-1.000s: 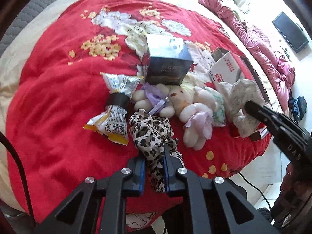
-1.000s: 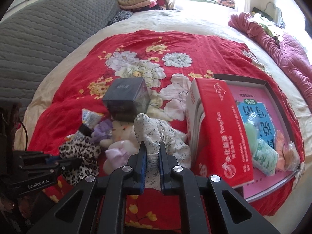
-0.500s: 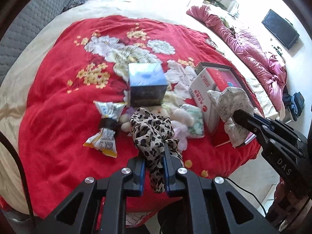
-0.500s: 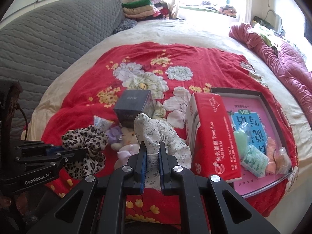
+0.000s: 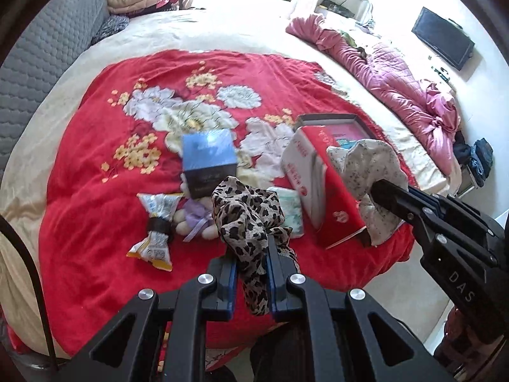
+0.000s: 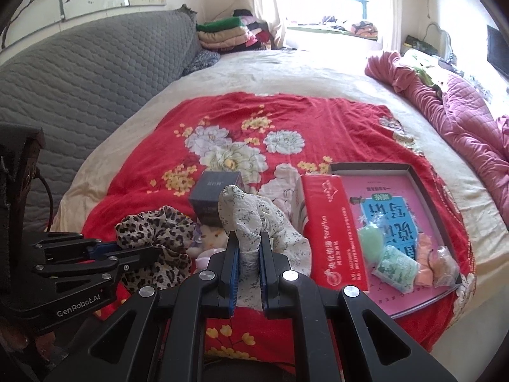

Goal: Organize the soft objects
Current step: 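Carry the leopard-print scrunchie with the left tool while the right tool carries the white scrunchie to the tray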

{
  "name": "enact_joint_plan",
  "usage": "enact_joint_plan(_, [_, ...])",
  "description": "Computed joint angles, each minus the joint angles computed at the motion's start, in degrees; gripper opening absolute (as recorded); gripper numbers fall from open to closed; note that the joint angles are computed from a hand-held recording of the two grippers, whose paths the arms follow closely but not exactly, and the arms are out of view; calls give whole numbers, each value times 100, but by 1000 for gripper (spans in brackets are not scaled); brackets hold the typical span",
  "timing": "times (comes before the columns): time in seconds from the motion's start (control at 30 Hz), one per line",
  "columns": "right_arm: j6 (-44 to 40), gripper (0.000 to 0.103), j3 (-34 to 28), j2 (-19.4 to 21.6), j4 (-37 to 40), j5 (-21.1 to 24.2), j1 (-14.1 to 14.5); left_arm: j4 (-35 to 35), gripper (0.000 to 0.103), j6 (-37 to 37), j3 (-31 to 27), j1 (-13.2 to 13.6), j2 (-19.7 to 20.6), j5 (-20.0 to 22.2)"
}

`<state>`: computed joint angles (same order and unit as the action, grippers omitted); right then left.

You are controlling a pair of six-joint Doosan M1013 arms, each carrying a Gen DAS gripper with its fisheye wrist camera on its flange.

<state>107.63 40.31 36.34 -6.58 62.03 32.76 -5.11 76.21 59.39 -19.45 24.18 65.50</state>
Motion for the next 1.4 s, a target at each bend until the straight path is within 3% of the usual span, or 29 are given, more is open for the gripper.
enact_joint_plan(0.67, [897, 11, 996, -785, -773, -632, -181, 226, 15, 273, -691, -427, 243, 133])
enact_joint_plan(1.4, [1817, 11, 1530, -1168, -1258, -775, -510, 30, 15, 641, -1457, -681, 741, 423])
